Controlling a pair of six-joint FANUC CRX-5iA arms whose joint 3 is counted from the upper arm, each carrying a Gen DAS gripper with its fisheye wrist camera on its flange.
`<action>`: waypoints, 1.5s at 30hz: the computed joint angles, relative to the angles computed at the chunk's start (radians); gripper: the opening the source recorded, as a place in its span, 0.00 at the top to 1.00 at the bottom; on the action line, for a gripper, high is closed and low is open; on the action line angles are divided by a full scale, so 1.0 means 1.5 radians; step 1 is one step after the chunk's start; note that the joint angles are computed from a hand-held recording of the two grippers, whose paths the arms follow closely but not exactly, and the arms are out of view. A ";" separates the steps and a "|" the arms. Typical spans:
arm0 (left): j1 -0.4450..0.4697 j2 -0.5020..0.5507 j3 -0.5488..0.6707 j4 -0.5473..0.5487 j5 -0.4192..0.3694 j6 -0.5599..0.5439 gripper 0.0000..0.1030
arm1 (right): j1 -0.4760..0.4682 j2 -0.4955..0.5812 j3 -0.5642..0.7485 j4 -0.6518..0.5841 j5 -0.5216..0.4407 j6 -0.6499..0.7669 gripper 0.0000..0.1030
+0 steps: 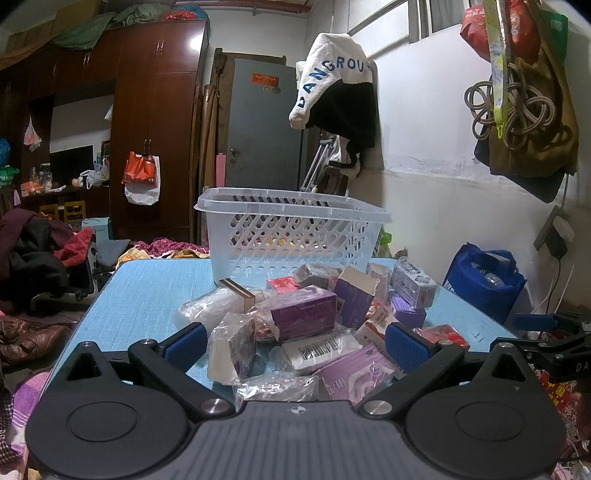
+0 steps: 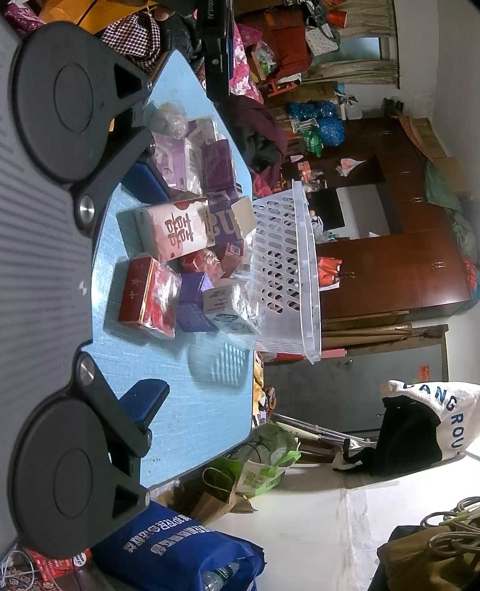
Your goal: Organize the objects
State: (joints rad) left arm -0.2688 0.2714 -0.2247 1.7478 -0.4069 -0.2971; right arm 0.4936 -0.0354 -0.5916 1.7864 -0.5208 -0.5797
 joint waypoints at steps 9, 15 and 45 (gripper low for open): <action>0.007 0.002 0.004 -0.038 0.005 0.020 0.00 | 0.002 0.004 0.002 -0.004 -0.003 0.006 0.00; 0.004 0.003 0.003 -0.016 0.005 0.007 0.00 | 0.015 0.012 0.007 -0.018 -0.022 0.032 0.00; -0.054 0.049 -0.009 0.178 0.080 -0.231 0.38 | 0.007 0.091 0.048 -0.041 -0.037 0.071 0.34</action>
